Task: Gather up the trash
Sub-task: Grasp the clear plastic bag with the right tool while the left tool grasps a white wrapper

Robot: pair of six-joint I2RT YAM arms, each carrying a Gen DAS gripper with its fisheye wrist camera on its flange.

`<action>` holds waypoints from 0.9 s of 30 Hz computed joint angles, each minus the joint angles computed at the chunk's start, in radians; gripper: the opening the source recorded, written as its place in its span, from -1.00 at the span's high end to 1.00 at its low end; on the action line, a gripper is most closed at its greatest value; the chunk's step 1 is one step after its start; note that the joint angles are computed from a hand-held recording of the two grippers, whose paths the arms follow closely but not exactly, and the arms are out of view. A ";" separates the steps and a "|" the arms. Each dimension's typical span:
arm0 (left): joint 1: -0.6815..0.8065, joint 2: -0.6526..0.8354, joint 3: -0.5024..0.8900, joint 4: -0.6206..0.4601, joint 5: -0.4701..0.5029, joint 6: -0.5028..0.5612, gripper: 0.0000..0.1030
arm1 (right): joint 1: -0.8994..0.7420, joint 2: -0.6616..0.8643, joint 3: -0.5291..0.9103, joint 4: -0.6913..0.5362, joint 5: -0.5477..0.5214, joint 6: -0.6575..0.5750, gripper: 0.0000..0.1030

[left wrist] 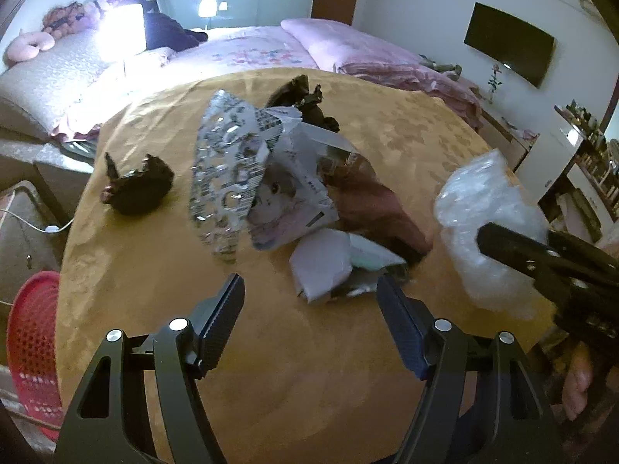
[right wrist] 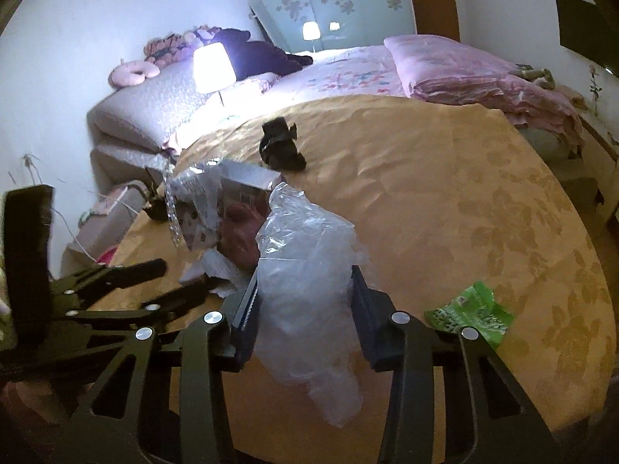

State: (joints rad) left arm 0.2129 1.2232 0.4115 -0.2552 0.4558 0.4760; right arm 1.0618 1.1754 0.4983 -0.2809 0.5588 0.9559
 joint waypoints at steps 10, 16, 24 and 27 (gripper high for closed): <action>-0.061 0.091 0.031 0.050 -0.011 -0.030 0.22 | -0.033 -0.030 -0.038 0.031 -0.047 0.006 0.20; -0.049 0.059 0.012 0.044 -0.014 -0.002 0.35 | -0.027 -0.031 -0.038 0.027 -0.041 0.010 0.20; 0.113 -0.039 -0.002 -0.104 0.069 0.127 0.35 | 0.027 0.011 0.011 0.001 0.004 0.011 0.20; 0.202 -0.067 0.008 -0.165 0.101 0.189 0.35 | 0.054 0.040 0.033 0.007 0.008 0.009 0.20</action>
